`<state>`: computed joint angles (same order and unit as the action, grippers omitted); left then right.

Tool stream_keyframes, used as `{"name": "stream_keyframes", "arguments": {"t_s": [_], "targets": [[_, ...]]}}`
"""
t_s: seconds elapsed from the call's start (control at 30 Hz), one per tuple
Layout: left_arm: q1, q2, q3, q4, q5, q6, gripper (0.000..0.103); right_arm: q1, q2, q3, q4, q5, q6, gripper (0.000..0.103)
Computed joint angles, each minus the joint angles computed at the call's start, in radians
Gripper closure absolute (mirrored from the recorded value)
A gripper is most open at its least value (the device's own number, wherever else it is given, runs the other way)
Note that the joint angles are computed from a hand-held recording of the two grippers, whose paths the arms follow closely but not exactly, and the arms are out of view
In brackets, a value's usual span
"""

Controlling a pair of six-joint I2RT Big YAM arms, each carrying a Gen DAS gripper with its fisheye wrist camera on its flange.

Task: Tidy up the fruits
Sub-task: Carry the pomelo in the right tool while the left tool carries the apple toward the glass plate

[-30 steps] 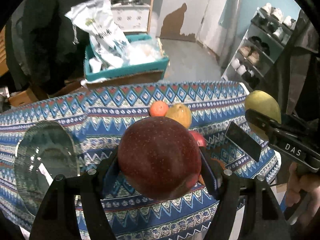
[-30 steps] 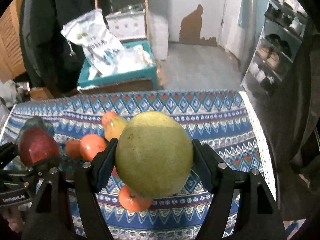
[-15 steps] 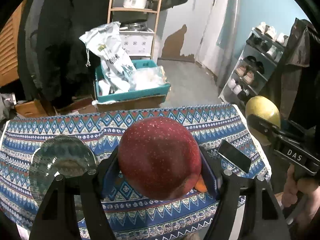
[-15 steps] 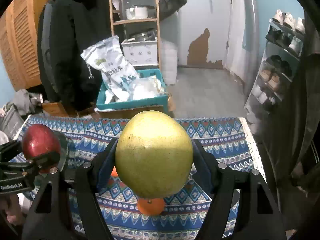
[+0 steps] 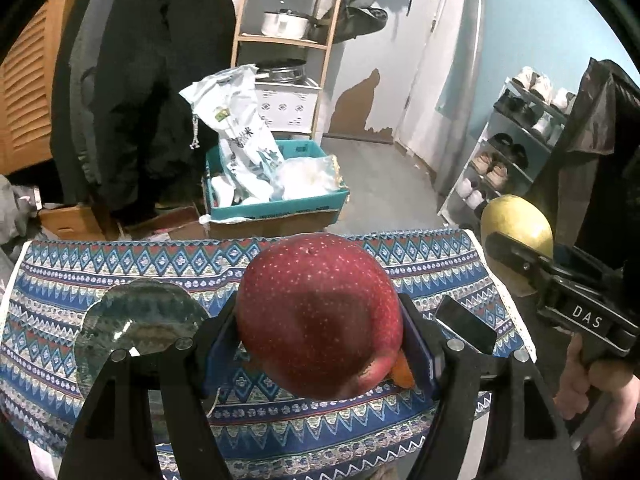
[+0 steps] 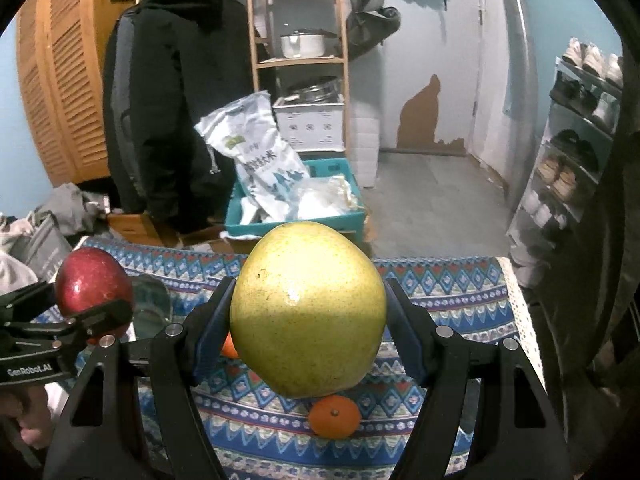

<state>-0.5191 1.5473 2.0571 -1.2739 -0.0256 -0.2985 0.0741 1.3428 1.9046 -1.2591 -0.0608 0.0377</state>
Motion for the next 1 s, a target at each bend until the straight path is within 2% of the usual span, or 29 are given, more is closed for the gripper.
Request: {"name": "stream_keyframes", "arguments": {"t_s": [0.33,1.0], "targets": [[0.044,-0.033,-0.041,0.013,-0.002,-0.009,0.029,0.066,0.042,0.050,-0.016,-0.012,0.019,0.031],[0.177,-0.113,-0.152,0.037,0.014,-0.021,0.029,0.223,0.211,0.231,-0.057,-0.013,0.060,0.031]]}}
